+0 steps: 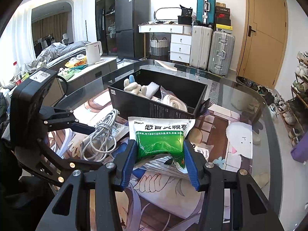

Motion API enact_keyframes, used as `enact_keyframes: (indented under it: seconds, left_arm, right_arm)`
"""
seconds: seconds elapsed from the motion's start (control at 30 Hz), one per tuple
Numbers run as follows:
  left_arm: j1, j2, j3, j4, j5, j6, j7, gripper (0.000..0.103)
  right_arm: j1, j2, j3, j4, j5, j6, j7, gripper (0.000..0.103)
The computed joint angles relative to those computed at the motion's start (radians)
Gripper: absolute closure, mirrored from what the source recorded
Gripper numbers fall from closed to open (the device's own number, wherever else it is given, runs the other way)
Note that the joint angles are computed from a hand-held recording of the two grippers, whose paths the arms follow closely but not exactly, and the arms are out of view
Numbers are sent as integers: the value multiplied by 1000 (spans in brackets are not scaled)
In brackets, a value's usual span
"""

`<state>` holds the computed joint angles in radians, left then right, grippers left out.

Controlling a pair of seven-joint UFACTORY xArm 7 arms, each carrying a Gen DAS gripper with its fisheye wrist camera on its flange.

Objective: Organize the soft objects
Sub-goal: 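Lift the sachet with the right tool while the left tool grasps the white cable bundle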

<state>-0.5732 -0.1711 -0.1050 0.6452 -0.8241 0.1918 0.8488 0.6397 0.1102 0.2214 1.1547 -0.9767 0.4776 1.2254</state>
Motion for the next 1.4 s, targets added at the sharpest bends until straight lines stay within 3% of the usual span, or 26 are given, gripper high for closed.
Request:
enact_keyframes:
  seconds: [0.77, 0.8, 0.9, 1.07, 1.13, 1.27, 1.4]
  left_arm:
    - [-5, -57, 44, -3, -112, 35, 121, 39]
    - [-6, -62, 48, -4, -121, 39, 130, 40]
    - [-2, -84, 65, -5, -150, 77, 160, 58]
    - [25, -68, 42, -2, -124, 79, 123, 58]
    - [31, -58, 35, 2, -114, 78, 100, 56]
    - [46, -44, 11, 0, -68, 25, 26, 37]
    - [26, -33, 38, 15, -115, 35, 46, 32]
  right_arm:
    - [-5, -9, 1, -4, -8, -3, 4, 55]
    - [-5, -10, 2, -5, -9, -2, 5, 55]
    - [-6, -13, 4, -6, -10, -1, 7, 55]
    - [-6, -11, 7, -3, -4, 2, 1, 55]
    - [-4, -12, 7, -4, -4, 3, 1, 55]
    - [-2, -11, 9, -2, -2, 7, -3, 55]
    - [0, -6, 9, 2, 8, 9, -10, 55]
